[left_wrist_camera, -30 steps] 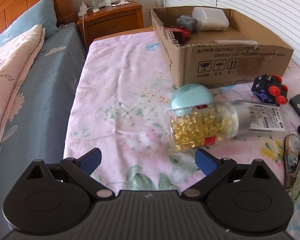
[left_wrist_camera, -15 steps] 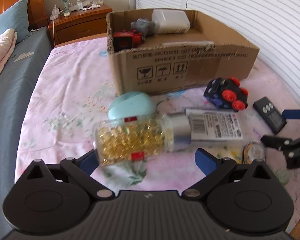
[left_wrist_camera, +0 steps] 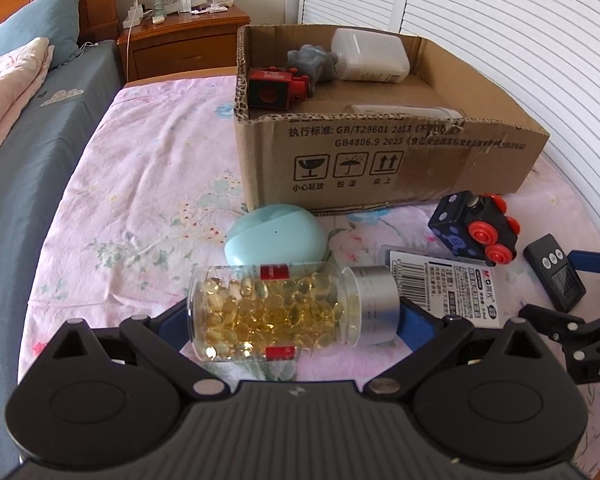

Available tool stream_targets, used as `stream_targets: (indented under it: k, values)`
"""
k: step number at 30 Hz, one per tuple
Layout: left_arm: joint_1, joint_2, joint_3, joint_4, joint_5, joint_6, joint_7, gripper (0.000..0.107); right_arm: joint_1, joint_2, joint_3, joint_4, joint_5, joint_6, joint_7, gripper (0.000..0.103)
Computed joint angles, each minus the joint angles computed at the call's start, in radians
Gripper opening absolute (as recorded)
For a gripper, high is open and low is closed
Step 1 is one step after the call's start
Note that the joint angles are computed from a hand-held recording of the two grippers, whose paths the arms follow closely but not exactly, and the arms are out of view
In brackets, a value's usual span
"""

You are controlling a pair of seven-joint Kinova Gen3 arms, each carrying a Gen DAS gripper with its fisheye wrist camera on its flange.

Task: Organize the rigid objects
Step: 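Grasp the capsule jar with the left tool while the right tool holds the timer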

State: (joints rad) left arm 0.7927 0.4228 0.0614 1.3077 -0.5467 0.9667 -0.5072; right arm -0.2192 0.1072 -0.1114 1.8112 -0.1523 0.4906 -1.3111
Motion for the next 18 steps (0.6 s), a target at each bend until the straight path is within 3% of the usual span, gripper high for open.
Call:
stream_targets:
  k: [8, 18]
  values:
    - [0.03, -0.009, -0.012, 0.013, -0.072, 0.03, 0.023, 0.1, -0.01, -0.005, 0.011, -0.006, 0.039, -0.004, -0.056, 0.083]
    - [0.029, -0.011, 0.003, 0.02, -0.096, 0.051, 0.028, 0.1, -0.032, -0.013, 0.017, 0.01, 0.129, -0.026, -0.179, 0.075]
